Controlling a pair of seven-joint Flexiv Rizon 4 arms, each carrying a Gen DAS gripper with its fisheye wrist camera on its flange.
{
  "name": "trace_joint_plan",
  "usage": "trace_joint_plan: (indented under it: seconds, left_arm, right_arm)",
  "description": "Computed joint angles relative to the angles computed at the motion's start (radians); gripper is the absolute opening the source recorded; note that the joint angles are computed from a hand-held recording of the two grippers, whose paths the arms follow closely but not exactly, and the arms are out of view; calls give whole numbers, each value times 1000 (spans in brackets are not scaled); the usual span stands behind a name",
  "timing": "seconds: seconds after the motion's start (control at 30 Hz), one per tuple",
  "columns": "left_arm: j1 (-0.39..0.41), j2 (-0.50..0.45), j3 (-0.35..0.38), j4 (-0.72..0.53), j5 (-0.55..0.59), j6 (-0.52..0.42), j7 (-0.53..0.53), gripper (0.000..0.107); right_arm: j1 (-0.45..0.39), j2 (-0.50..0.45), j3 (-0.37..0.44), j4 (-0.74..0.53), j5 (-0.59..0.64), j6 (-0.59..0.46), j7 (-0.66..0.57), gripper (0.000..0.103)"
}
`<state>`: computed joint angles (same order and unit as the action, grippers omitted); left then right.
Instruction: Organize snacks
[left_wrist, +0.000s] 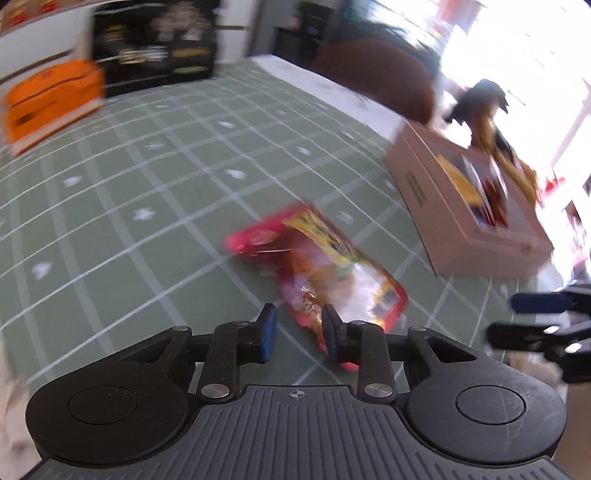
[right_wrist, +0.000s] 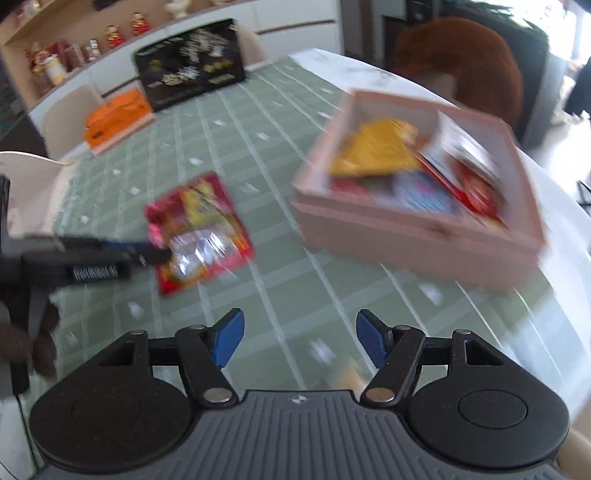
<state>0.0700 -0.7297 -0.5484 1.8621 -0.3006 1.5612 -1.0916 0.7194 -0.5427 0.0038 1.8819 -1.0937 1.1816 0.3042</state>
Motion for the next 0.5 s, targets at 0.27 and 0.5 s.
trace_joint_plan:
  seconds: [0.27, 0.5]
  left_arm:
    - [-134, 137, 223, 63, -43, -63, -185, 32]
    - [-42, 152, 101, 141, -97, -39, -146, 32]
  right_arm:
    - [-37, -260, 87, -400, 230, 0, -487, 68]
    - [-52, -443, 136, -696, 431, -177, -745, 80]
